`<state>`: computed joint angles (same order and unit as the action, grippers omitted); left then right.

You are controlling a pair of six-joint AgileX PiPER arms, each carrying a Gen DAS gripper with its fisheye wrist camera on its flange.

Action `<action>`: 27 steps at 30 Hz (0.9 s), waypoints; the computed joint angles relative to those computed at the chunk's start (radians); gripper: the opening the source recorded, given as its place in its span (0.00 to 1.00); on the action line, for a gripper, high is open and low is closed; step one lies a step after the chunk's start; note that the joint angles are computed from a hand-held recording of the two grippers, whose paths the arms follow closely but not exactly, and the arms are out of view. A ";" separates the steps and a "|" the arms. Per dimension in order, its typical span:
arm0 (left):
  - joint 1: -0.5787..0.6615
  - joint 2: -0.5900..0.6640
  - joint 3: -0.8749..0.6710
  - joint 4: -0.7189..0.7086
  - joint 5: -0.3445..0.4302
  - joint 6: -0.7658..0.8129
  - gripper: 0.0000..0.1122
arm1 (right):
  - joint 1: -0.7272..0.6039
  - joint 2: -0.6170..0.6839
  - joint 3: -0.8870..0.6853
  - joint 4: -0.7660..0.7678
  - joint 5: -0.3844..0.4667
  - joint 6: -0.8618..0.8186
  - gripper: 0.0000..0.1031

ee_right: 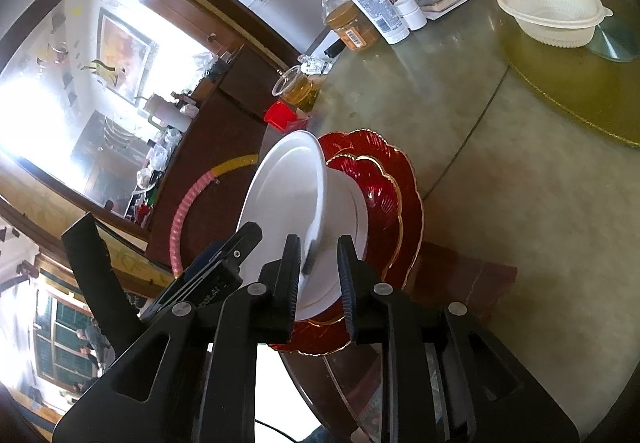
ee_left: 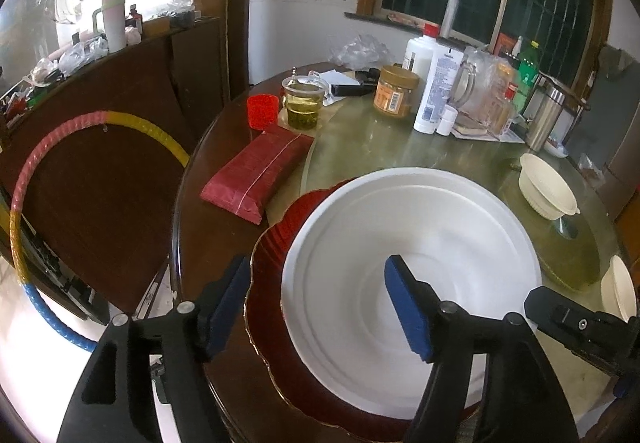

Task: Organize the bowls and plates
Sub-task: 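Open both grippers and pull them back from the stacked bowl, then move both grippers to the large beige ridged bowl on the table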

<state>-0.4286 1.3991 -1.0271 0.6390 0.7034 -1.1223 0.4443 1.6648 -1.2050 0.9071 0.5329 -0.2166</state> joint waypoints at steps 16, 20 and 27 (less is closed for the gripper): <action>-0.097 -0.071 -0.013 0.158 -0.043 -0.190 0.76 | -0.098 -0.157 0.179 0.430 -0.083 -0.346 0.76; -0.155 -0.028 -0.071 0.147 -0.070 -0.147 0.76 | -0.155 -0.187 0.216 0.416 -0.047 -0.335 0.76; -0.224 0.115 -0.240 -0.056 -0.124 0.087 0.76 | -0.365 -0.329 0.340 0.340 0.038 -0.295 0.76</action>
<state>-0.6527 1.5141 -1.2670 0.5834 0.5795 -1.0354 0.0790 1.3357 -0.8652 1.2472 0.5713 -0.5113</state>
